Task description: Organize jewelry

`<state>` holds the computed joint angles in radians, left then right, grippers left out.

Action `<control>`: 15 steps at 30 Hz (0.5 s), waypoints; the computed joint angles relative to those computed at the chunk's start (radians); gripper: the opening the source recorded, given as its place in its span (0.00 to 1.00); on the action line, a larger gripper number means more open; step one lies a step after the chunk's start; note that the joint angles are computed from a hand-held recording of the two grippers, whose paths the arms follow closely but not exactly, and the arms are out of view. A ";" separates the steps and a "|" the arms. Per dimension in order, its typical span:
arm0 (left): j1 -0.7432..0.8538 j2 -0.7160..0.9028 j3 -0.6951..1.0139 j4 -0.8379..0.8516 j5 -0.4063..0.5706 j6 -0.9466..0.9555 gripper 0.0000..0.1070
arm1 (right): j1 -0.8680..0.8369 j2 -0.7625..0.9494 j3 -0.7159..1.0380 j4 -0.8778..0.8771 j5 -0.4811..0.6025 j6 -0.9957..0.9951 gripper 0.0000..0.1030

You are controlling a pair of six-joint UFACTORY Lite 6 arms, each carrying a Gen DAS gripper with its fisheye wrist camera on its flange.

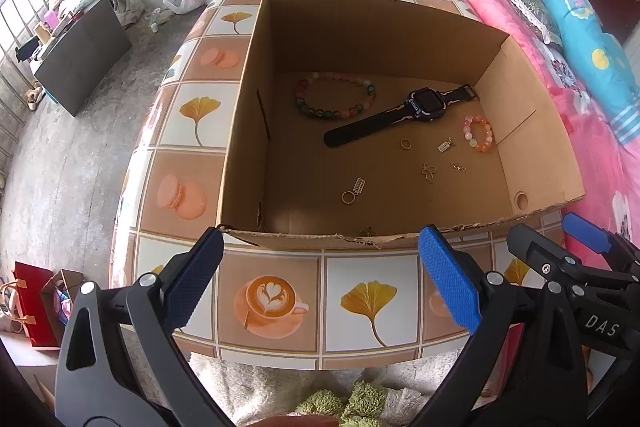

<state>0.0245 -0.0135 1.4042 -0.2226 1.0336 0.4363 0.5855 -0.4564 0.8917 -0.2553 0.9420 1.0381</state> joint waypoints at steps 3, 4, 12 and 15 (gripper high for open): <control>-0.004 0.003 0.005 0.007 0.003 -0.006 0.88 | 0.002 0.000 -0.001 -0.002 0.001 0.004 0.94; -0.007 0.003 0.006 0.011 0.004 -0.012 0.88 | 0.002 0.001 0.000 -0.004 0.003 0.005 0.94; -0.017 0.008 0.012 0.025 0.006 -0.029 0.88 | -0.010 0.002 -0.004 0.012 -0.008 -0.012 0.94; -0.016 0.009 0.013 0.024 0.008 -0.027 0.88 | -0.010 0.003 -0.005 0.014 -0.010 -0.012 0.94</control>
<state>0.0087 -0.0047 1.4170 -0.1983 1.0417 0.4090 0.5750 -0.4534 0.8870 -0.2408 0.9322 1.0258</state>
